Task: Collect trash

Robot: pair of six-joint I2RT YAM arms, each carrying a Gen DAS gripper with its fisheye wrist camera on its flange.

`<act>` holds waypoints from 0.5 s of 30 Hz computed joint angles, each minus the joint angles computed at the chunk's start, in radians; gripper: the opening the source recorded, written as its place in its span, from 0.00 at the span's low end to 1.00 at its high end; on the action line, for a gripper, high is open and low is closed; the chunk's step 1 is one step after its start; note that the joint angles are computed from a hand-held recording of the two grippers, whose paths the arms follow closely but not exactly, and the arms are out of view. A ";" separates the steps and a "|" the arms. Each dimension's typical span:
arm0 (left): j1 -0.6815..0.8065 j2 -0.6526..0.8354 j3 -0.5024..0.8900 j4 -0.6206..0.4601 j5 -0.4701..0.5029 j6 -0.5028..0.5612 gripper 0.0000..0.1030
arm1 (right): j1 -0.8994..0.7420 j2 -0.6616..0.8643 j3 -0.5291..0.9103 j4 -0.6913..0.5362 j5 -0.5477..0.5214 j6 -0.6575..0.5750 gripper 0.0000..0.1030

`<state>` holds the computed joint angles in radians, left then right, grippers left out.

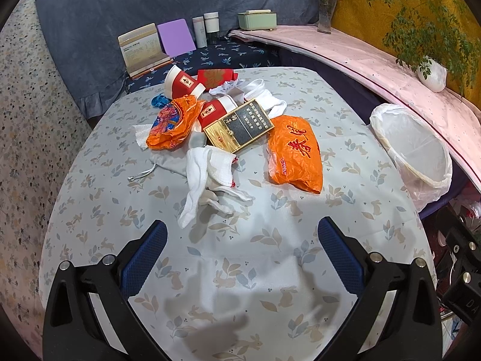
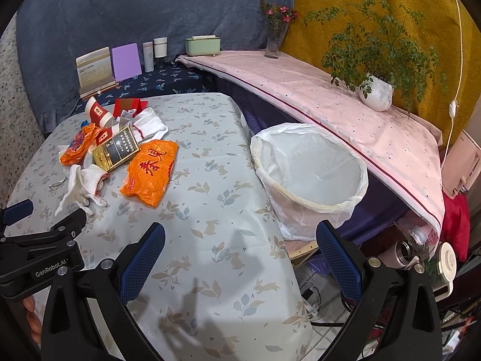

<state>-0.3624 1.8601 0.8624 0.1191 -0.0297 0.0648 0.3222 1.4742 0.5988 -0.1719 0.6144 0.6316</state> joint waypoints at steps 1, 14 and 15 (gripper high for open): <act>0.000 0.000 0.000 0.001 0.000 -0.001 0.93 | 0.000 0.001 0.002 -0.001 0.001 -0.001 0.93; 0.004 0.002 0.004 -0.004 0.011 0.000 0.93 | 0.002 0.002 0.008 -0.008 0.007 -0.005 0.93; 0.004 0.002 0.005 -0.003 0.012 0.000 0.93 | 0.004 0.005 0.010 -0.008 0.008 -0.003 0.93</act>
<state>-0.3584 1.8625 0.8669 0.1160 -0.0180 0.0647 0.3259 1.4793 0.6087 -0.1803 0.6222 0.6281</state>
